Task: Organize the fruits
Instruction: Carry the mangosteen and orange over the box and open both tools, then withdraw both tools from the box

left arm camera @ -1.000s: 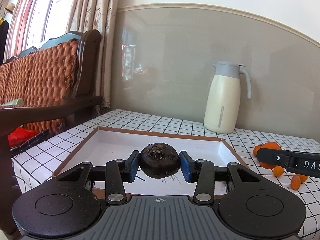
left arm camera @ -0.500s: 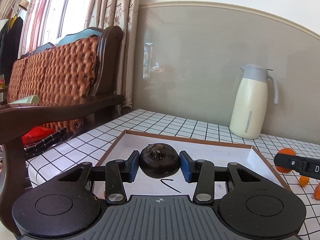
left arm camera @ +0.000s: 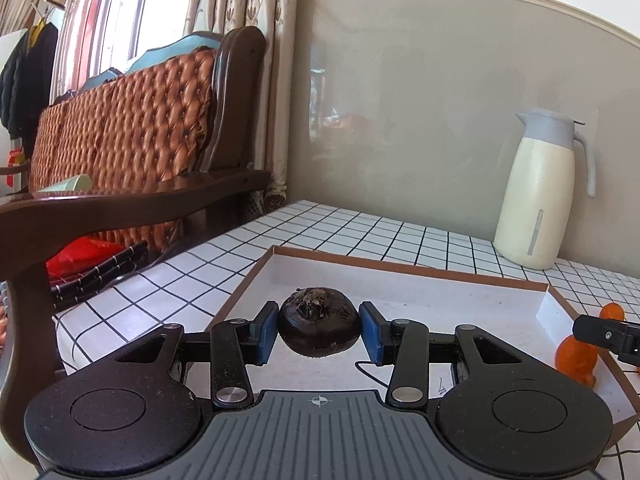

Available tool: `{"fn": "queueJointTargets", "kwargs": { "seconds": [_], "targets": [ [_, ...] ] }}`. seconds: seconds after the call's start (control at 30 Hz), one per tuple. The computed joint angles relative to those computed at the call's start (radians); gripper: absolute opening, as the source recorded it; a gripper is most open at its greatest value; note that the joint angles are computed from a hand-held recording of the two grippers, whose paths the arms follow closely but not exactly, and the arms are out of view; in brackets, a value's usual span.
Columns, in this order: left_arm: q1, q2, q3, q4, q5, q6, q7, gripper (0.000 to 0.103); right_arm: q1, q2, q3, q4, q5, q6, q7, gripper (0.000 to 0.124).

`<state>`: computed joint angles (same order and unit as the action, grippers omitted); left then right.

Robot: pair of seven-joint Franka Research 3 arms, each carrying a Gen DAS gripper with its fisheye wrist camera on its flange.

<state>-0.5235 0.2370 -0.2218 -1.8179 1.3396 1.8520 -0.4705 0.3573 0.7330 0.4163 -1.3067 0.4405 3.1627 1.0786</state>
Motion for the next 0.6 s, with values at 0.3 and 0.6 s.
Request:
{"fn": "queueJointTargets", "kwargs": {
  "seconds": [0.3,0.6],
  "targets": [
    [-0.045,0.025,-0.005,0.034,0.036,-0.137,-0.029,0.103,-0.27,0.054,0.38,-0.105,-0.127,0.234,-0.019,0.097],
    [-0.059,0.03,-0.006,0.046,0.028,-0.143,-0.008,0.103,-0.337,0.056,0.424,-0.153,-0.242,0.261,0.094,0.097]
  ]
}}
